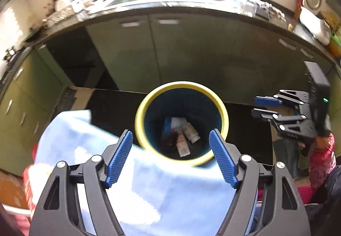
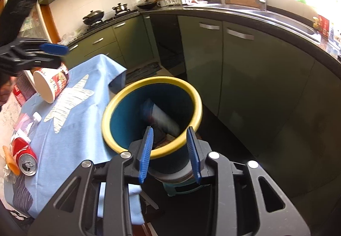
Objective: Collect trash
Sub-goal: 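Carry the toothpaste tube over the bin and open the left gripper, then grasp the red-and-white paper noodle cup rim with the right gripper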
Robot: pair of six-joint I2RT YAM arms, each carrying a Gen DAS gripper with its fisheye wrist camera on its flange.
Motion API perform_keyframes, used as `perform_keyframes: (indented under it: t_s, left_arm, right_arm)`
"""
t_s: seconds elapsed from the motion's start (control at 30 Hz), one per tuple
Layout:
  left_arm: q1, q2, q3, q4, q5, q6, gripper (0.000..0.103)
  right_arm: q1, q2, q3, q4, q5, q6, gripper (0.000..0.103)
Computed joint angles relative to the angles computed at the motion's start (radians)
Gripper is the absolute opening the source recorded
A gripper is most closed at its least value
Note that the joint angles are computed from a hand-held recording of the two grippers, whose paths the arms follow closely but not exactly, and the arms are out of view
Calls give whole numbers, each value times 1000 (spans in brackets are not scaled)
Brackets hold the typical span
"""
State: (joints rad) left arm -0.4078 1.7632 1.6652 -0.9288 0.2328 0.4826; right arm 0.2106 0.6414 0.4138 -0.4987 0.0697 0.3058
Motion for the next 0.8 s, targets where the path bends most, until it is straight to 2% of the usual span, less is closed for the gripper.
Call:
perform_keyframes:
  t_s: [0.17,0.3,0.43,0.57,0.63,0.7,0.8]
  left_arm:
    - [208,-239,-166,-6,104,64,78]
    - [488,-392,-242,-13,255,122,85]
    - [825,-495,-330,33,437,174,91]
    - [1079,-535,-453,182,543,172,92]
    - [1183,-523,-519,289,579,143,93]
    - [1249,-483,-552,357,601,114,93]
    - [1316,-376,-583,505,592,16,93]
  right_arm:
    - [134,13,39,-19,91,55,31]
    - [276,90,100,-14,177,96,35]
    - [420,229,180,41,247,120,35]
    - [532,429,299,141,284,95,35]
    - [568,521,361,184,290,72,36]
    - [595,634,447,224,286,38,37]
    - [630,794,574,277,291,-19,38]
